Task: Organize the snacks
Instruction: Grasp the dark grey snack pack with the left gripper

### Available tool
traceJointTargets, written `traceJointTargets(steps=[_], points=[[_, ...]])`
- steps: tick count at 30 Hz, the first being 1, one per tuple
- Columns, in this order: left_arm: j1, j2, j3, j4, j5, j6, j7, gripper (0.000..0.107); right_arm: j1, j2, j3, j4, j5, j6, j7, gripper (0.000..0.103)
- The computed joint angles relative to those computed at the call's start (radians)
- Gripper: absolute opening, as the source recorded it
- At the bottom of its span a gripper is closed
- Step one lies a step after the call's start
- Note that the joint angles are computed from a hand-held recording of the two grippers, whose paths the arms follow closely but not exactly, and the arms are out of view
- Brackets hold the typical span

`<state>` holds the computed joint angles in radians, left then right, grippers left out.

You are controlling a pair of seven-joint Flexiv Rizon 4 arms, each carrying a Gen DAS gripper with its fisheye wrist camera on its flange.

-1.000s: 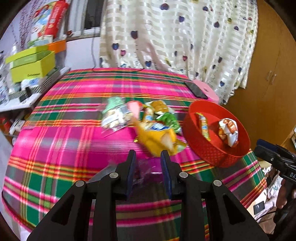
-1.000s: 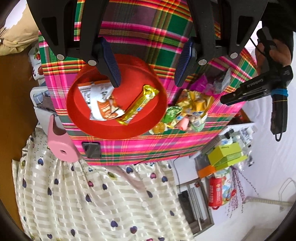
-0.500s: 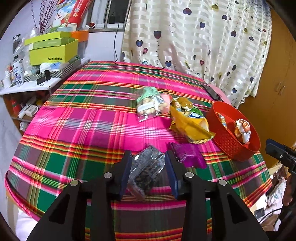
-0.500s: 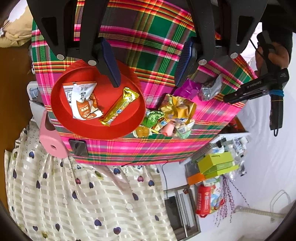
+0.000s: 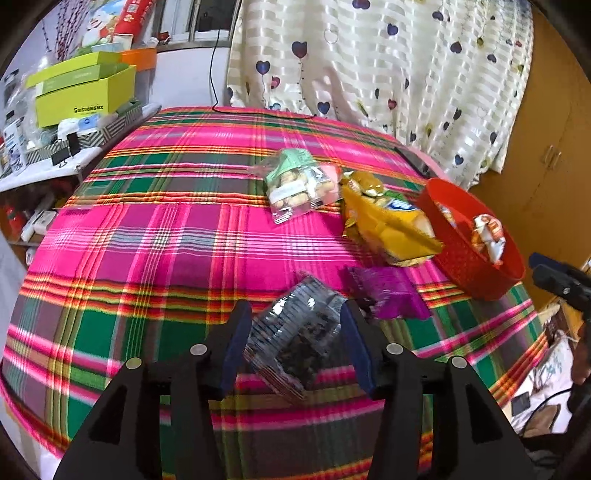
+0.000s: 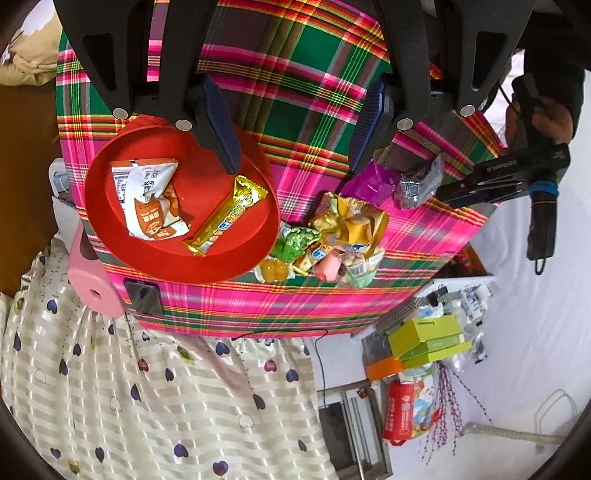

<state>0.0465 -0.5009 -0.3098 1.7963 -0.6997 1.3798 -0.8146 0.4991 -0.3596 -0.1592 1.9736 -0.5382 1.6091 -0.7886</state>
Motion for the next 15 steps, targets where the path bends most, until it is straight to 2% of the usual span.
traceJointTargets(steps=[4, 7, 15], points=[[0.016, -0.033, -0.011, -0.038, 0.027, -0.024, 0.053, 0.053, -0.067, -0.032, 0.085, -0.045, 0.039, -0.034, -0.053, 0.06], [0.003, -0.052, 0.013, -0.065, 0.066, -0.052, 0.068, 0.054, -0.118, -0.054, 0.157, -0.078, 0.08, -0.063, -0.107, 0.06], [0.03, -0.043, -0.036, -0.058, 0.028, -0.091, 0.184, 0.057, -0.188, -0.121, 0.267, -0.177, 0.176, -0.111, -0.241, 0.06]])
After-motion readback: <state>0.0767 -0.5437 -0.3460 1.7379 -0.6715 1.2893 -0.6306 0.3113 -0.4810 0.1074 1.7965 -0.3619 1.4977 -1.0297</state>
